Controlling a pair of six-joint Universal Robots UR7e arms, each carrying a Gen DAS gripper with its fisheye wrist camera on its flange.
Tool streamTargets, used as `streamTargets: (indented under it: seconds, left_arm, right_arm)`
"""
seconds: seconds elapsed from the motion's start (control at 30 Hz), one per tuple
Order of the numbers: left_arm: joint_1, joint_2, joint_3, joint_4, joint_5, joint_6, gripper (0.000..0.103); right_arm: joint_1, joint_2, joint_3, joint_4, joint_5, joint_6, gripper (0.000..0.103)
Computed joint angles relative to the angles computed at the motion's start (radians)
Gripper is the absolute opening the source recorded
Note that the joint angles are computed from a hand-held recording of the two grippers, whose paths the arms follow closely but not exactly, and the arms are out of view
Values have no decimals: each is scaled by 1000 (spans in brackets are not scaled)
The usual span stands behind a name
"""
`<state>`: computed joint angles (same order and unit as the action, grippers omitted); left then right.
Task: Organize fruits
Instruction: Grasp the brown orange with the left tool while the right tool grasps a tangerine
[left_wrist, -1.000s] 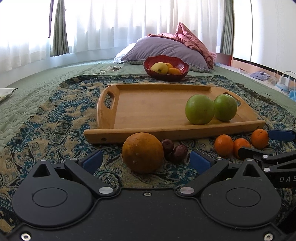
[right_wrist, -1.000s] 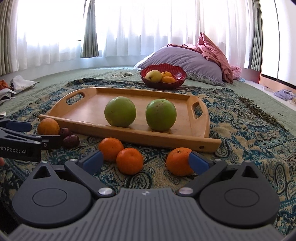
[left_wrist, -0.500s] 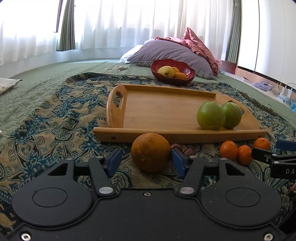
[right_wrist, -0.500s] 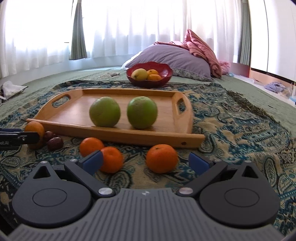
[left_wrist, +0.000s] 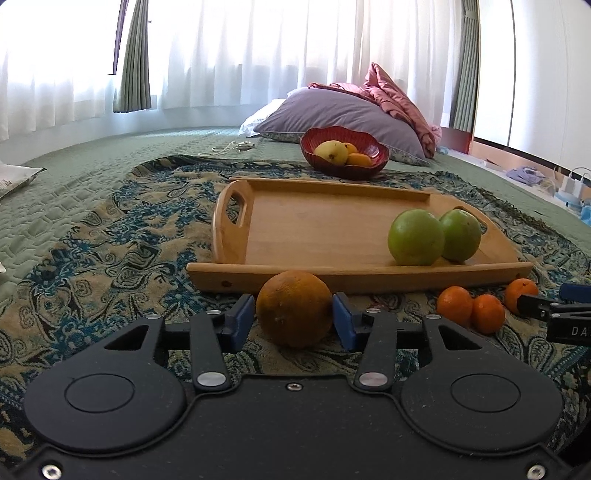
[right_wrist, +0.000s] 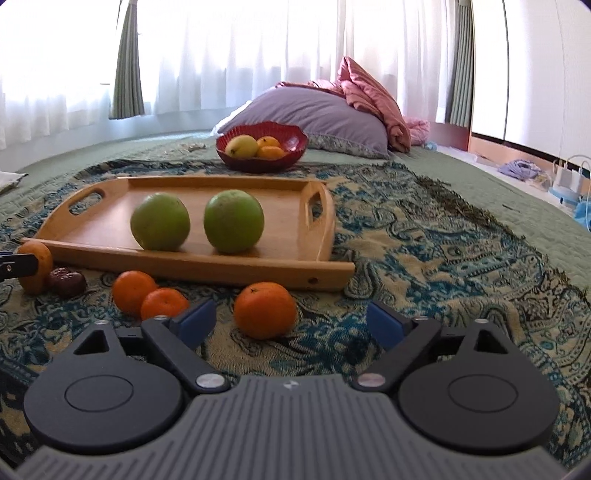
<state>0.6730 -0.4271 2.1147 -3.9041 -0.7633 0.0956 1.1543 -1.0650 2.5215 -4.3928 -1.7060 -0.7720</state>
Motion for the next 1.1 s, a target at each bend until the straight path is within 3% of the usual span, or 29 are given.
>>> streamTargets:
  seconds: [0.43, 0.77, 0.93, 1.1]
  left_arm:
    - [67, -12, -33, 60, -96, -173, 53]
    - [79, 0, -51, 45, -104, -172, 55]
    - [82, -3, -44, 37, -126, -171, 48]
    - [79, -3, -44, 40, -122, -175, 49]
  right_arm:
    - [34, 49, -46, 20, -83, -12, 87]
    - [28, 83, -57, -10, -82, -35, 87]
    - [20, 84, -57, -10, -69, -35, 87]
    - [16, 87, -56, -16, -61, -37, 86]
